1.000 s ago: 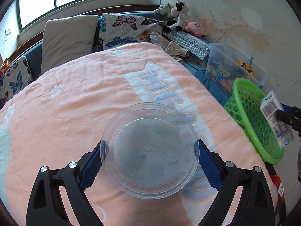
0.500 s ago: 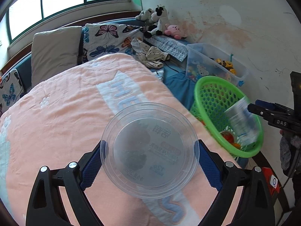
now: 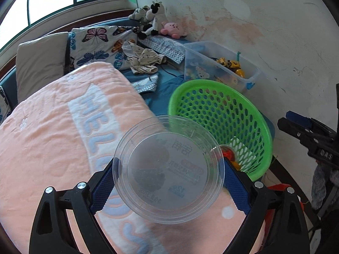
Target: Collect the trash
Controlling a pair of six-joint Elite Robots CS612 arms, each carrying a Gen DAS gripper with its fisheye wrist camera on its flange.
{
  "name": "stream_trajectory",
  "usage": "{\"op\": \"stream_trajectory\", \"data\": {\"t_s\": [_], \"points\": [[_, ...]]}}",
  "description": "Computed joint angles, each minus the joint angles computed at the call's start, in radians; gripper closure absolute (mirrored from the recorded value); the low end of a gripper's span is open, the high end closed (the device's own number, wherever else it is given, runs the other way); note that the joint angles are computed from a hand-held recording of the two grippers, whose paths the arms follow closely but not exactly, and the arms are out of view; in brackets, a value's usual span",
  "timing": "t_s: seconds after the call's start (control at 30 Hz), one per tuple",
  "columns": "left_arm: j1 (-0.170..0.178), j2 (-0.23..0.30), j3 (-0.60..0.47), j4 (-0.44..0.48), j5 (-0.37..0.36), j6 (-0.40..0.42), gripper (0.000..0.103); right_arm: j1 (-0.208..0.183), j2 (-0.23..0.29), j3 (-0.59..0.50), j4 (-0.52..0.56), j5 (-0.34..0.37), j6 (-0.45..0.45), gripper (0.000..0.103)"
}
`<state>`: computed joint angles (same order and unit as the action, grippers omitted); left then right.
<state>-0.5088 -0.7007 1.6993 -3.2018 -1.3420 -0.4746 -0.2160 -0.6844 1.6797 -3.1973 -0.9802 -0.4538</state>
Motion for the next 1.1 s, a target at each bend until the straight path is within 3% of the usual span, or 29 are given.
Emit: {"op": "stream_trajectory", "data": {"t_s": [0.2,0.63,0.93,1.1], "points": [[-0.011,0.032,-0.068,0.056,-0.028,-0.005,0.013,-0.018,-0.014,0.047,-0.056,0.017,-0.005,0.030],[-0.012,0.076,-0.151,0.127,-0.095,-0.031,0.011,-0.041,-0.012,0.086,-0.073,0.032,0.024,0.030],[-0.008,0.071,-0.132,0.090,-0.110,-0.037,0.009,-0.045,-0.011,0.102,-0.096,0.036,0.049,0.030],[-0.015,0.042,-0.077,0.035,-0.070,-0.038,0.009,-0.046,-0.017,0.120,-0.110,0.046,0.048,0.030]]}}
